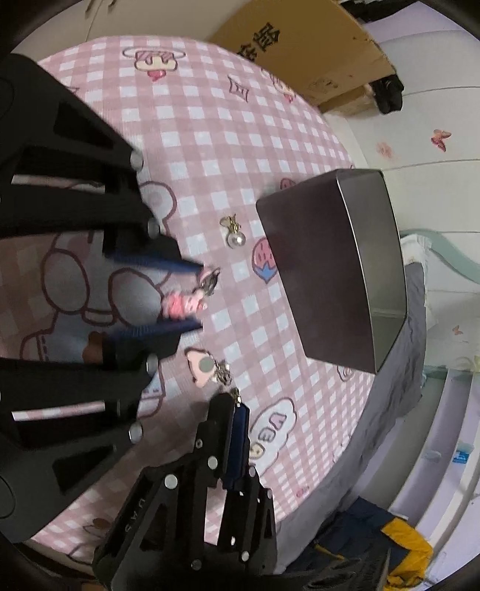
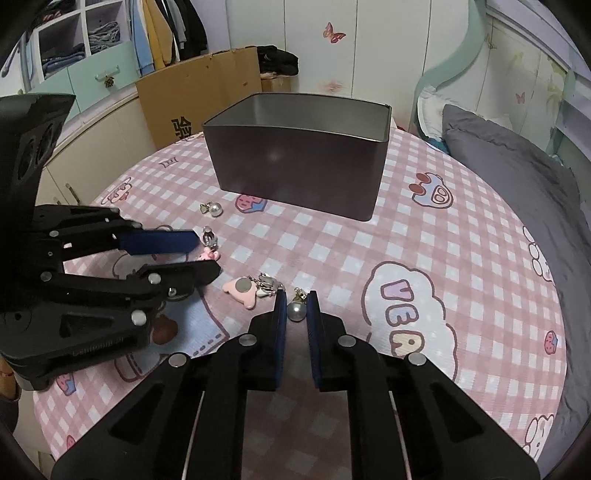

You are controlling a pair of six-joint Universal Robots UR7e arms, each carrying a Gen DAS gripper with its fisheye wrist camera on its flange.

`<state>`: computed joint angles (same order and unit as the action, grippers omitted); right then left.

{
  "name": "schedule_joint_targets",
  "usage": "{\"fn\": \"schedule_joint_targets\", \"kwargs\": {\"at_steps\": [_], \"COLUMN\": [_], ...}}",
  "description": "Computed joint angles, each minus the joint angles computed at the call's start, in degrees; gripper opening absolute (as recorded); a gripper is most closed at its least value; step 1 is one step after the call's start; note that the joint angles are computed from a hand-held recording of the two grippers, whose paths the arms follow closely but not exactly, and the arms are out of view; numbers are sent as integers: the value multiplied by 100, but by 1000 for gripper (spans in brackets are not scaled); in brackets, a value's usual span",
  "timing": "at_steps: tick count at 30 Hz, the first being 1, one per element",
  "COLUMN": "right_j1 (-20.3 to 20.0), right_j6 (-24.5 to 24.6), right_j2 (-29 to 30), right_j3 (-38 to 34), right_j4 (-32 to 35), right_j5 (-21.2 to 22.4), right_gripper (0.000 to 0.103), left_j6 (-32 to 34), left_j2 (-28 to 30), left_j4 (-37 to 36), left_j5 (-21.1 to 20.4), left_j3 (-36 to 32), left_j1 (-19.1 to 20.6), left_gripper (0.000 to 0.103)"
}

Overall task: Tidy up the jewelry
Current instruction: 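Grasp a pink bunny charm with the left gripper while the right gripper grasps a pearl earring, then carry both items into the metal box and open both grippers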

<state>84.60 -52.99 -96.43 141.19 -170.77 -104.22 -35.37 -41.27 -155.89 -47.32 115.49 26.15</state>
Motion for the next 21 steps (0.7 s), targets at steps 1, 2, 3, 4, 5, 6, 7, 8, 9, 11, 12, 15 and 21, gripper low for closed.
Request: {"fn": "schedule_joint_targets", "kwargs": {"at_steps": [1, 2, 3, 4, 5, 6, 7, 8, 9, 11, 12, 15, 21], "right_j1": [-3, -3, -6, -10, -12, -6, 4, 11, 19, 18, 20, 51, 231], "right_j6": [21, 39, 55, 74, 97, 123, 147, 160, 180, 232, 276, 407, 688], "right_j2": [-19, -33, -50, -81, -107, -129, -151, -166, -194, -257, -295, -363, -293], "right_j3": [-14, -18, -28, -42, -56, -71, -85, -95, -112, -158, -188, -301, -603], "right_j4": [57, 85, 126, 184, 234, 284, 329, 352, 403, 550, 632, 880, 1149], "right_j5": [22, 41, 61, 89, 122, 144, 166, 184, 211, 294, 362, 527, 757], "right_gripper": [9, 9, 9, 9, 9, 9, 9, 9, 9, 9, 9, 9, 9], "left_j6": [47, 63, 73, 89, 96, 114, 124, 128, 142, 199, 228, 340, 610], "left_j2": [-38, -63, -87, -114, -138, -159, -178, -199, -224, -319, -352, -456, -606], "left_j4": [-180, -261, -307, -413, -470, -544, -595, -632, -691, -854, -929, -1235, -1675], "left_j5": [-145, -210, -248, -300, -336, -377, -395, -401, -431, -515, -554, -660, -840], "left_j3": [46, 69, 86, 124, 148, 172, 189, 203, 220, 273, 284, 311, 183], "left_j1": [47, 73, 85, 100, 106, 114, 114, 113, 118, 120, 118, 94, 151], "left_gripper": [16, 16, 16, 16, 16, 16, 16, 16, 16, 16, 16, 16, 16]}}
